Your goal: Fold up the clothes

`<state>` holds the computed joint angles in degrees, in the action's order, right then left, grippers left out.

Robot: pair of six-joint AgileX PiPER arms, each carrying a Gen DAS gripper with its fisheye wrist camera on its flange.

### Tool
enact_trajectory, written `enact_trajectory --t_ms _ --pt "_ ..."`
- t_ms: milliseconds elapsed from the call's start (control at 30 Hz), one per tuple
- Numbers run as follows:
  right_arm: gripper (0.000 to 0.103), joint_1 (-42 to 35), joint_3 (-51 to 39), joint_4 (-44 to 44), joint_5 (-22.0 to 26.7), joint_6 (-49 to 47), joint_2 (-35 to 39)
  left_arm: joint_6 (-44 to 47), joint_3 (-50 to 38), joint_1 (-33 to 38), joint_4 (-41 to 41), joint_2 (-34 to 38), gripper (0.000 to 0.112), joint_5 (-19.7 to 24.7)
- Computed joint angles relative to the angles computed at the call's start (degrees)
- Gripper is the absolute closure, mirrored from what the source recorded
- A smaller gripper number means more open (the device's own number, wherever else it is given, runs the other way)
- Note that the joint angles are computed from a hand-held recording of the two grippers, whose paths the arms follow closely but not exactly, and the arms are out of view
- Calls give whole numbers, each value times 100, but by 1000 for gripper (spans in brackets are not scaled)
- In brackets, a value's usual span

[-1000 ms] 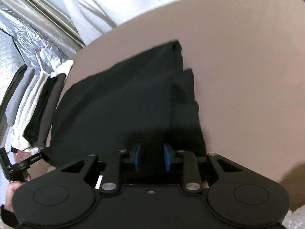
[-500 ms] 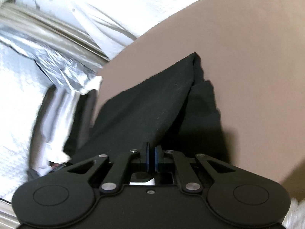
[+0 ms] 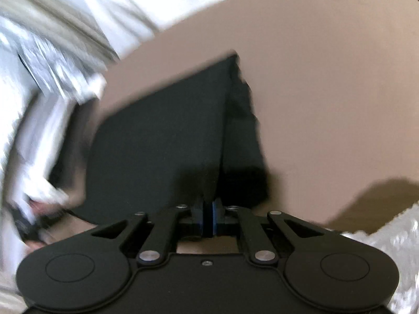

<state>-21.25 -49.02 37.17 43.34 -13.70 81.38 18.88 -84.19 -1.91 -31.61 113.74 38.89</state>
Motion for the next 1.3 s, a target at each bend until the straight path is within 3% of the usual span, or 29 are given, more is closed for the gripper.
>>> enact_trajectory --t_ms 67,133,167,200,267,400,500,533,600,667,733,800,900,967,1033,1100,1167,1300 --pt "85 380 -171 -1029 -203 1121 307 -16 11 -33 118 -35 85 -25" --pt "80 542 -234 -1254 -416 1541 230 13 37 82 57 -87 72 -29" --pt "65 494 -200 -1029 -528 1410 166 -12 147 147 -58 -175 69 -106" --pt "59 423 -211 -807 -588 1102 144 -124 376 218 -230 -343 68 -353" --pt "55 363 -414 -792 -596 927 184 31 982 342 -1023 -724 53 -999" --pt "54 161 -1395 -452 -238 12 823 368 1293 211 -1554 -976 53 -1483" --pt "49 133 -2266 -385 -104 -353 1399 -694 1482 -137 -375 -1230 52 -2089" --pt "48 155 -2546 -385 -92 -407 1592 -892 1516 -172 -191 -1291 52 -2105" --pt "47 170 -2841 -310 -160 -543 1863 -1408 1442 -192 327 -1333 48 -1817" --pt "46 137 -2815 -249 -215 -610 1946 -2170 920 -220 1473 -1099 31 -804" --pt "46 31 -2730 33 -212 -797 2045 -2591 440 -340 2286 -770 32 76" --pt "46 -498 -2395 1043 429 -1039 2121 -2585 507 -357 2322 -841 32 102" --pt "46 -1049 -1786 1516 1084 -1137 2084 -2336 667 -358 1924 -1158 32 -159" --pt "46 -1176 -1490 1398 1085 -1138 1916 -2274 824 -624 2085 -1461 32 -611" --pt "44 -1286 -1253 1331 1080 -1066 1761 -1569 1218 -946 2043 -1828 31 -1496" --pt "32 -1328 -1123 1613 1123 -1204 1810 -424 1548 -1530 1831 -2125 27 -2195" --pt "22 -1224 -1121 1658 1098 -1108 1928 694 1270 -1830 810 -1772 25 -1977" --pt "22 -1052 -1071 1720 1114 -1091 2056 1956 384 -2073 -999 -823 27 -696"
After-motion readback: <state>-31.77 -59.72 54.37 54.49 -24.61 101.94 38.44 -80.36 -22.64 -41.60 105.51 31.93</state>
